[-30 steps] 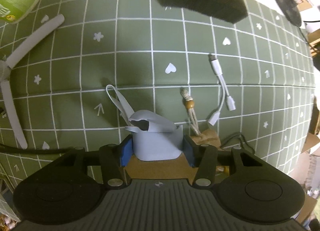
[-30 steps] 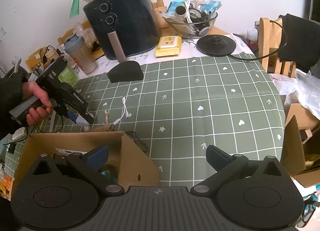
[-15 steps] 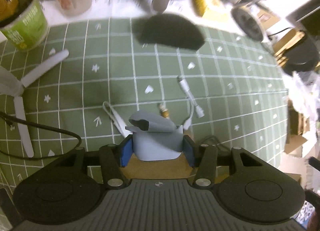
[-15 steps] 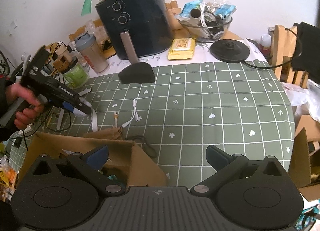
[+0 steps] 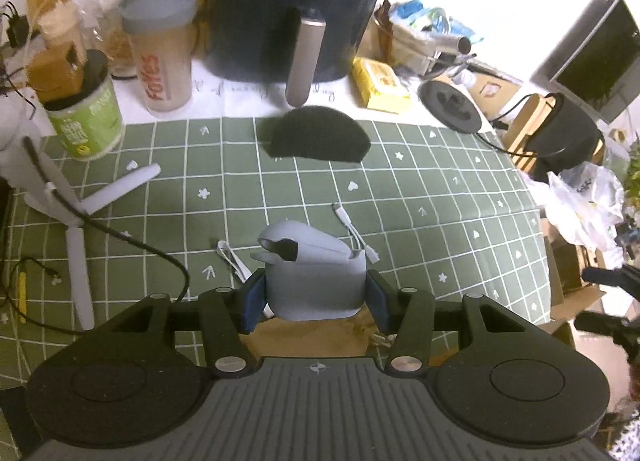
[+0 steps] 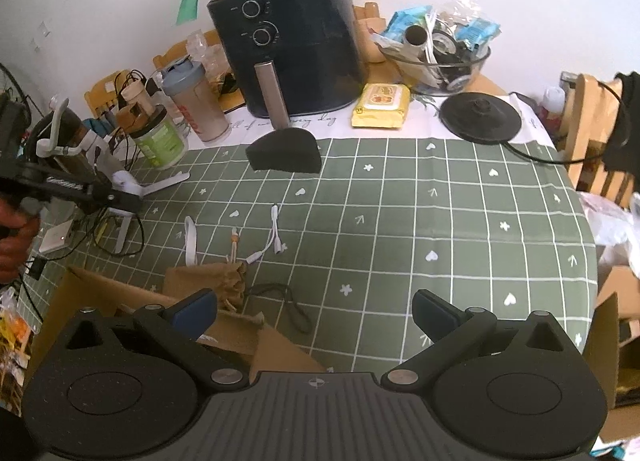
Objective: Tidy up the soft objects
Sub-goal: 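Lift the white earbud case with the left gripper, then lower the right gripper onto the white cable beside the pouch and close while the left gripper holds the case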
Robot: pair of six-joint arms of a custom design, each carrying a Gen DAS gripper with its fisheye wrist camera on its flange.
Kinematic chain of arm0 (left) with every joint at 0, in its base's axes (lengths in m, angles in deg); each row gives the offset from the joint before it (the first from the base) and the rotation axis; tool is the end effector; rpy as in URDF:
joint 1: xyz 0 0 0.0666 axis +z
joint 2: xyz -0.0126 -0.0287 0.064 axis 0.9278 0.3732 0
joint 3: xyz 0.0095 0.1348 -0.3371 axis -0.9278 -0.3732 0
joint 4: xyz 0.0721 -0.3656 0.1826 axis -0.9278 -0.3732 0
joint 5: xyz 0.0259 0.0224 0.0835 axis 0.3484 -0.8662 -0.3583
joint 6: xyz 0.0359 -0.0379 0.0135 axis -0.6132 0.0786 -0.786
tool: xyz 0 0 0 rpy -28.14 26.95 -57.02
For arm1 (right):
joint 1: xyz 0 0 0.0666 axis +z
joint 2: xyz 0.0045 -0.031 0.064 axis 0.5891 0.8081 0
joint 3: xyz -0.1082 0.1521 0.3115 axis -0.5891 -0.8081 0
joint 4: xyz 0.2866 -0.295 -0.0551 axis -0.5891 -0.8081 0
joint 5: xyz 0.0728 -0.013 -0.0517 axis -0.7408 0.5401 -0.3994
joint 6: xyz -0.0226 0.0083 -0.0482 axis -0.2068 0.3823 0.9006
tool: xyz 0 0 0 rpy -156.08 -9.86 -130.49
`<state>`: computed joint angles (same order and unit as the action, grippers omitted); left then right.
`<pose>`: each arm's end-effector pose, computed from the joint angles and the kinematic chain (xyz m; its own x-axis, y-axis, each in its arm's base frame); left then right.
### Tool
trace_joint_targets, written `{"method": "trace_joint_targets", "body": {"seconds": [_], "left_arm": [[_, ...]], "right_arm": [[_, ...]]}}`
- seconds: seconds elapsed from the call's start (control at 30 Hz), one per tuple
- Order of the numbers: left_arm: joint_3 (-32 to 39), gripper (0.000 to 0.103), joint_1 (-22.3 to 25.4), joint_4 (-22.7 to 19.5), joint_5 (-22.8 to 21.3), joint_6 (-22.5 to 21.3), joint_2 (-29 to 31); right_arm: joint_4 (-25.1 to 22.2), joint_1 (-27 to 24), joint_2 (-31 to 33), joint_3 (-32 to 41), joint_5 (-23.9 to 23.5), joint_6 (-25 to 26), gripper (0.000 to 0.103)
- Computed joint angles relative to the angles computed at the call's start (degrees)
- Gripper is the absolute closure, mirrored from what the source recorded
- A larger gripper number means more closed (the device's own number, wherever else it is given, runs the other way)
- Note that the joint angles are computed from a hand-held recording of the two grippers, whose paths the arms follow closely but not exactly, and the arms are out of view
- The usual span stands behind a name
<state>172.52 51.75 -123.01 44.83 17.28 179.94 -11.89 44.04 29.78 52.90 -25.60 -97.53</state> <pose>0.5558 -0.1713 0.5060 -0.8747 0.1579 -0.4581 0.2885 0.9293 -0.2306 0.4732 0.0749 0.5083 -0.8432 0.0110 -0.5375 -0.1684 0.9441 0.2835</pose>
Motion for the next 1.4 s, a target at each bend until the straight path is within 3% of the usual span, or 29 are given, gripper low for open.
{"method": "trace_joint_targets", "body": {"seconds": [0.17, 0.5, 0.77, 1.23, 1.4], "left_arm": [[-2.8, 0.052, 0.7, 0.8, -0.6, 2.0, -3.1], [-9.8, 0.052, 1.9, 4.5, -0.1, 7.3, -9.7], [-12.7, 0.052, 2.1, 5.2, 0.2, 9.0, -12.1], [-16.0, 0.052, 2.6, 6.6, 0.1, 12.4, -15.8], [-16.8, 0.052, 3.3, 6.5, -0.8, 13.8, -16.7]], "right_arm": [[-0.5, -0.5, 2.7, 2.9, -1.4, 3.0, 0.000], [-2.1, -0.5, 10.0, 9.1, -5.4, 13.7, 0.002], [-8.7, 0.1, 18.9, 18.4, -8.7, 23.1, 0.014], [-20.6, 4.0, 32.5, 31.5, -8.0, 37.9, 0.055], [-24.6, 5.6, 36.8, 35.6, -7.0, 43.4, 0.061]]}}
